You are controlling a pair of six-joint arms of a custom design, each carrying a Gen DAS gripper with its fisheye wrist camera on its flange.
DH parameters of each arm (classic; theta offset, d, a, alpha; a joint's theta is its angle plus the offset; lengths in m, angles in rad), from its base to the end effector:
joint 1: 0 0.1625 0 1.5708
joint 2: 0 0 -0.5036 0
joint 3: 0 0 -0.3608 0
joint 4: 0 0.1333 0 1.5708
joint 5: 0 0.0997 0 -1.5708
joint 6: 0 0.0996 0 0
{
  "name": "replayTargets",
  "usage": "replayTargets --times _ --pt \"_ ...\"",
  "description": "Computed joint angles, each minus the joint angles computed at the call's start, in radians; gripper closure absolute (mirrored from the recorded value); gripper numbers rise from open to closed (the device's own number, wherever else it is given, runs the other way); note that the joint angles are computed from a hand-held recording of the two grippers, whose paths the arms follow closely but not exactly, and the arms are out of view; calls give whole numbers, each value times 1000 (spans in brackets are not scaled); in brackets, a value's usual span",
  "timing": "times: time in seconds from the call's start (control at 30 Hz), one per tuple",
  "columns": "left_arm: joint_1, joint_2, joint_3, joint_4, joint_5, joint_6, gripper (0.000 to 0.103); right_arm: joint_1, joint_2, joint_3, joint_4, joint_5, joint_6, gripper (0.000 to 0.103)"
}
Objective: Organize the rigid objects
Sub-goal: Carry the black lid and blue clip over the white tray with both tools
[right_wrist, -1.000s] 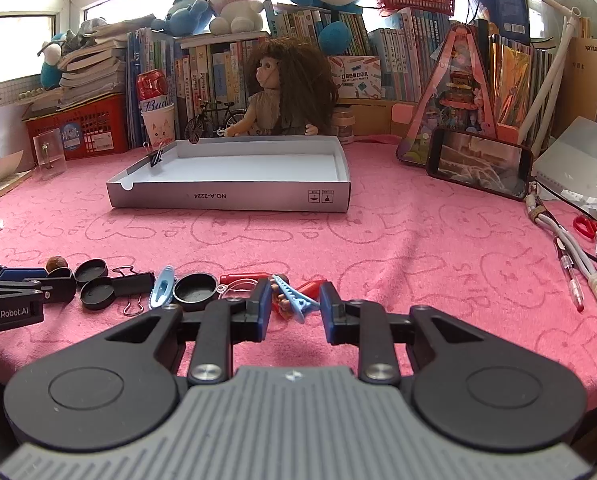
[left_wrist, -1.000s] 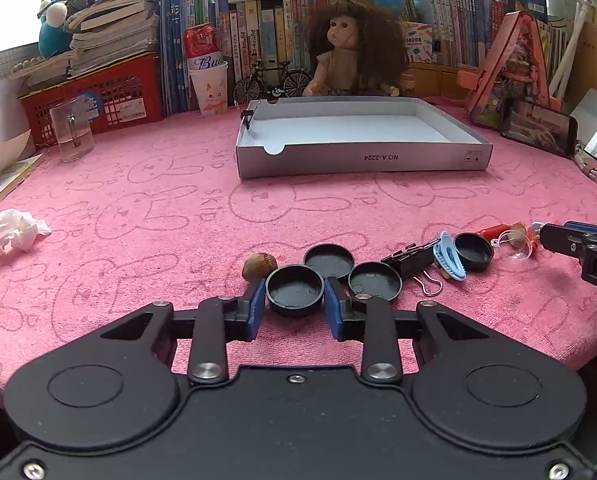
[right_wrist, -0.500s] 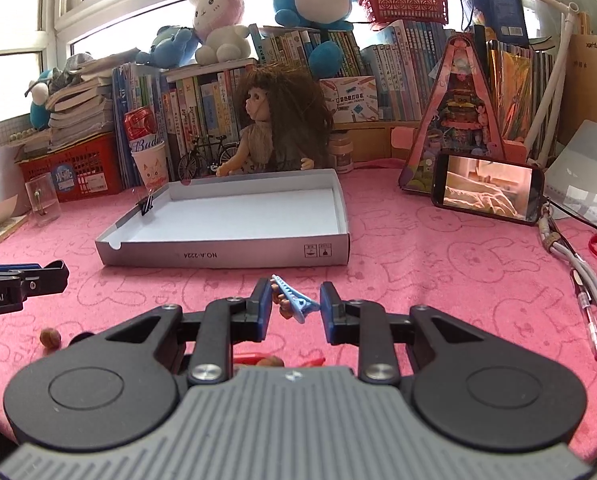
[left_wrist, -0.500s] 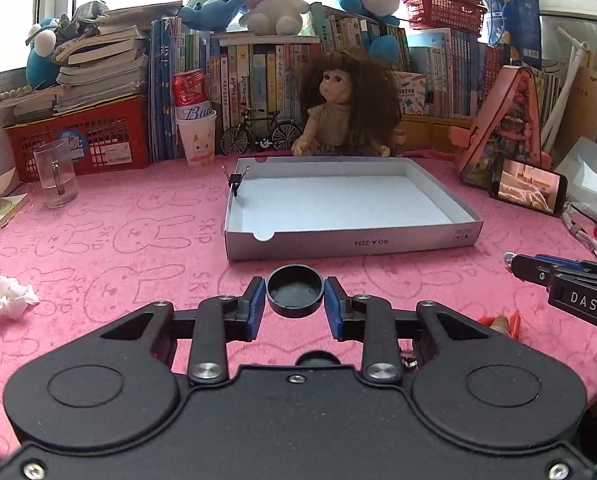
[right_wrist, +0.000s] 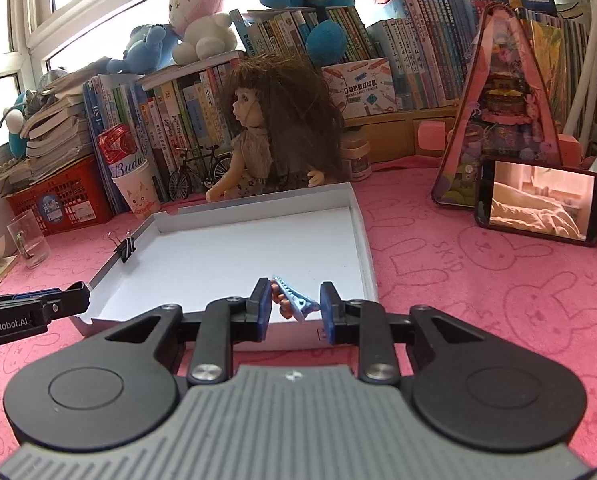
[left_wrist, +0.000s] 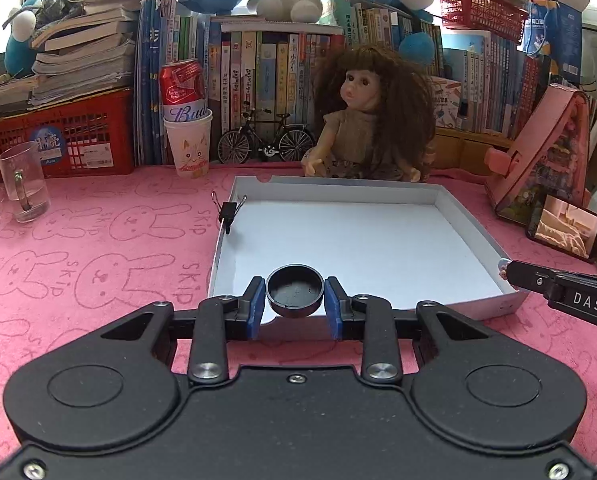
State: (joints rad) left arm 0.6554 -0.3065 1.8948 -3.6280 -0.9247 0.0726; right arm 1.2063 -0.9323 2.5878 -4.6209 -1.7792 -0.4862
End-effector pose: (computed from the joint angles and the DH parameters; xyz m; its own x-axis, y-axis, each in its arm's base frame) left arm -0.3569 -0.5181 -0.0722 -0.6492 0.5054 -0.5685 0.7563 0.5084 -0.4118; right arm -0.0313 -0.3980 0.2885 -0.7732 0.4001 0.4921 -0.3380 0.3967 -0.8535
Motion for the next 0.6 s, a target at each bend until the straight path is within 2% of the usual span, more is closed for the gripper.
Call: replayTargets --times 0.1,0.27,0.6 --pt "25 17 -69 75 -6 -7 73 -1 -35 -51 130 0 21 72" --pt "61 38 -160 195 -15 -52 73 0 -56 -121 272 -26 33 72" --pt "86 80 -249 296 -1 -63 73 12 -60 -194 399 -75 26 72"
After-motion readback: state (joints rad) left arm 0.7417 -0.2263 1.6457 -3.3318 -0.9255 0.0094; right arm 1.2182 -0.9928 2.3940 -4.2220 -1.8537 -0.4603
